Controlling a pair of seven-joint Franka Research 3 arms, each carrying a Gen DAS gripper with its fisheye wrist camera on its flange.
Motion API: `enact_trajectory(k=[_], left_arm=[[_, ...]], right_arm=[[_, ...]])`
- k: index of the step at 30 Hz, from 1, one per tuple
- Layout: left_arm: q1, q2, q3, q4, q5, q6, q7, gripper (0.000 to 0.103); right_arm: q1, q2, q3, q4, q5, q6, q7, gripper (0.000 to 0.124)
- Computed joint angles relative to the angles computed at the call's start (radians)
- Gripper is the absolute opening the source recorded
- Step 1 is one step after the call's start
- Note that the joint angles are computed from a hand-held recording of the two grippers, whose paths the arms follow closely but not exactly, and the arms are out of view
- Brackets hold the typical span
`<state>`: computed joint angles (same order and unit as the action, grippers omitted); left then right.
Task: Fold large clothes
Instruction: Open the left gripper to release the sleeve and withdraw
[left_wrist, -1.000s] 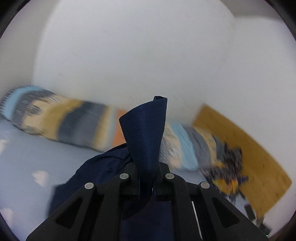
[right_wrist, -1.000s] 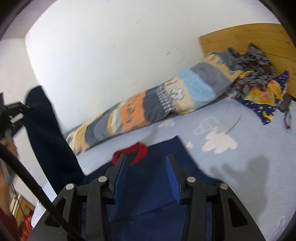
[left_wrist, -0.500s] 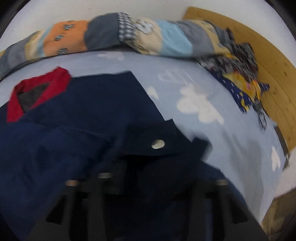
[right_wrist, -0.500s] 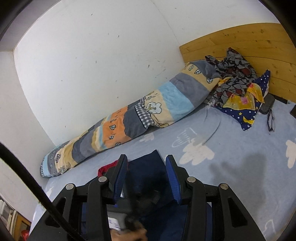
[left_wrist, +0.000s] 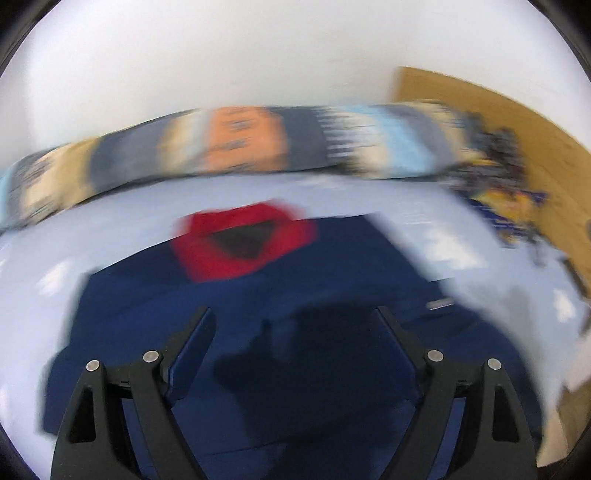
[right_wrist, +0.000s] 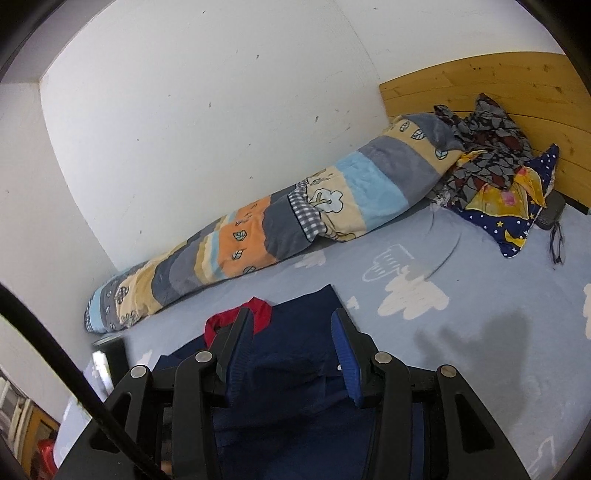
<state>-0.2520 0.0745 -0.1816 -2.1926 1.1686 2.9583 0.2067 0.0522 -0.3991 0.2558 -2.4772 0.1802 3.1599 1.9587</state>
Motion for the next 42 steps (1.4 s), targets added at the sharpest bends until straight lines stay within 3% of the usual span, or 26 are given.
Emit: enact_trajectory(k=[5, 7, 8, 10, 12, 14, 16, 19, 23, 24, 26, 29, 31, 33, 35, 37, 40, 42], left_arm=[[0.127, -0.142, 0.055, -0.248, 0.064, -0.054, -0.116, 0.085], [0.195, -0.164, 0.036, -0.311, 0.067, -0.108, -0.133, 0.086], [0.229, -0.160, 0.048, -0.341, 0.046, -0.076, -0.123, 0.092], [0.256, -0.172, 0.122, -0.404, -0.041, 0.085, -0.094, 0.094], [0.302, -0.223, 0.094, -0.432, -0.027, 0.086, -0.132, 0.094], [0.357, -0.291, 0.023, -0.439, 0.126, 0.050, -0.283, 0.094], [0.382, -0.328, -0.008, -0.435, 0.267, 0.073, -0.424, 0.094], [0.336, -0.339, -0.015, -0.433, 0.224, 0.040, -0.340, 0.094], [0.228, -0.207, -0.016, -0.393, -0.053, -0.115, 0.023, 0.095], [0.235, -0.202, -0.022, -0.397, -0.052, -0.102, 0.030, 0.095], [0.226, -0.220, -0.032, -0.385, -0.024, -0.129, 0.000, 0.094], [0.228, -0.295, -0.062, -0.381, 0.149, -0.123, -0.189, 0.094], [0.211, -0.297, -0.079, -0.361, 0.195, -0.138, -0.233, 0.094], [0.184, -0.252, -0.082, -0.328, 0.167, -0.172, -0.189, 0.094], [0.156, -0.187, -0.061, -0.315, 0.046, -0.177, -0.068, 0.094], [0.127, -0.125, -0.056, -0.294, -0.033, -0.230, 0.017, 0.095], [0.096, -0.152, -0.059, -0.301, 0.013, -0.264, -0.003, 0.095], [0.085, -0.189, -0.067, -0.312, 0.069, -0.271, -0.065, 0.095]], right_arm=[[-0.001, 0.026, 0.004, 0.017, -0.012, -0.021, 0.002, 0.051], [0.016, 0.050, -0.016, 0.034, -0.014, -0.044, -0.005, 0.051], [0.020, 0.070, -0.024, 0.047, -0.017, -0.063, -0.006, 0.051], [0.036, 0.107, -0.043, 0.073, -0.023, -0.100, -0.005, 0.051], [0.091, 0.170, -0.090, 0.116, -0.014, -0.154, -0.051, 0.051], [0.129, 0.238, -0.114, 0.167, -0.019, -0.214, -0.096, 0.048], [0.181, 0.309, -0.142, 0.214, 0.016, -0.259, -0.173, 0.040], [0.204, 0.403, -0.160, 0.271, -0.014, -0.327, -0.172, 0.034], [0.217, 0.478, -0.204, 0.313, -0.161, -0.463, -0.063, 0.028], [0.215, 0.478, -0.205, 0.306, -0.147, -0.453, -0.081, 0.027], [0.232, 0.464, -0.223, 0.322, -0.259, -0.512, 0.029, 0.029], [0.231, 0.422, -0.205, 0.293, -0.232, -0.416, -0.024, 0.031], [0.235, 0.409, -0.199, 0.281, -0.317, -0.361, 0.016, 0.032], [0.235, 0.424, -0.192, 0.291, -0.278, -0.375, -0.020, 0.034], [0.231, 0.449, -0.195, 0.301, -0.242, -0.397, -0.041, 0.034], [0.244, 0.485, -0.225, 0.326, -0.297, -0.468, -0.003, 0.034], [0.230, 0.477, -0.220, 0.330, -0.277, -0.484, 0.002, 0.034], [0.233, 0.444, -0.210, 0.307, -0.266, -0.446, -0.023, 0.034]])
